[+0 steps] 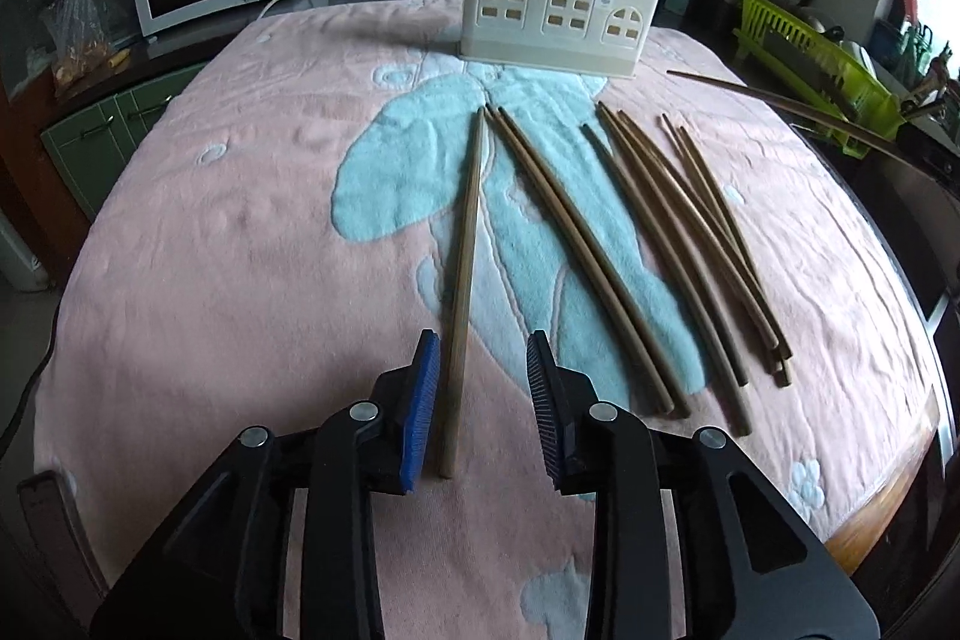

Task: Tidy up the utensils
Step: 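Lift the held chopsticks and carry both grippers over the white utensil holder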

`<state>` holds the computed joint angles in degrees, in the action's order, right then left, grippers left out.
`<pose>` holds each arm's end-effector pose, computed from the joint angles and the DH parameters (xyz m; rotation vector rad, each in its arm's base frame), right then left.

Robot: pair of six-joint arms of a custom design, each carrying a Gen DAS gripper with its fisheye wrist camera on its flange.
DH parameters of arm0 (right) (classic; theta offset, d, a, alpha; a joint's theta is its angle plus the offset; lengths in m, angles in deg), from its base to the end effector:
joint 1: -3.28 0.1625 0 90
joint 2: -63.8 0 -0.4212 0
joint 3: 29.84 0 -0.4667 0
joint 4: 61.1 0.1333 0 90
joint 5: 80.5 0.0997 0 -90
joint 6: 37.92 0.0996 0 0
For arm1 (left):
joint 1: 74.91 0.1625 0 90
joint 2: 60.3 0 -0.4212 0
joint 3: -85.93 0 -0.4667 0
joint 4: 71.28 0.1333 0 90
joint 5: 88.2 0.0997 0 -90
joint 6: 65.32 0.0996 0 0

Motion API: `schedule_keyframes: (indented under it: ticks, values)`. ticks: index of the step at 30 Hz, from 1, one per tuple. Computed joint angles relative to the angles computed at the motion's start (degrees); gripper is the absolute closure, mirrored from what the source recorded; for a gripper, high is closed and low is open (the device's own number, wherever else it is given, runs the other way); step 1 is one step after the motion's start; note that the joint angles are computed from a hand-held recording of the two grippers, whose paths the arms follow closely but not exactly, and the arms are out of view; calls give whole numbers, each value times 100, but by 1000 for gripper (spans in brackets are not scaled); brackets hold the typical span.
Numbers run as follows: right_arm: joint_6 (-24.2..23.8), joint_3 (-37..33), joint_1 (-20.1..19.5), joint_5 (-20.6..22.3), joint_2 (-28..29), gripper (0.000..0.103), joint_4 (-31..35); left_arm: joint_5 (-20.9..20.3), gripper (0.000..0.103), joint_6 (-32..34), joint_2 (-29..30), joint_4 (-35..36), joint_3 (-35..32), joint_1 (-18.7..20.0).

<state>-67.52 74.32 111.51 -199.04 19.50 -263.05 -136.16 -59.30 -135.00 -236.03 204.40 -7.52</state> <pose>0.2898 -0.6058 0.0780 0.6872 -2.2720 1.0861 -0.0352 -0.6047 0.2338 0.3430 2.3694 -0.7848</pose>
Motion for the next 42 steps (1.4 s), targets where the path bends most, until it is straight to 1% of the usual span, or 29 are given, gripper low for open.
schedule_keyframes:
  ticks: [6,9,10,11,13,15,17,22,27,31,38,42]
  values:
    - [45,30,15,17,-30,96,80,31,73,-190,96,302,-94,113]
    - [51,-3,15,16,-2,96,109,38,73,-92,148,251,-118,151]
    - [56,-7,18,18,1,96,115,69,75,-60,179,238,-135,161]
    - [58,-18,14,28,8,96,122,131,81,-7,218,200,-154,170]
    - [49,-22,13,46,13,96,117,144,88,27,238,181,-182,198]
    - [49,-22,9,62,18,96,115,138,97,60,257,270,-253,221]
    - [26,-20,18,67,26,96,92,40,97,106,229,306,-297,236]
    - [-13,-36,37,85,33,96,33,-35,97,313,142,21,-300,77]
    - [-73,-88,63,133,42,96,-3,-161,97,619,64,-516,-285,-97]
    - [-115,-185,87,214,45,96,25,-358,97,810,110,-858,-429,-126]
    - [-165,-538,118,361,63,96,371,-584,97,1251,320,-1477,-756,-153]
    - [-222,-805,132,406,100,96,636,-632,97,1455,481,-1582,-988,-171]
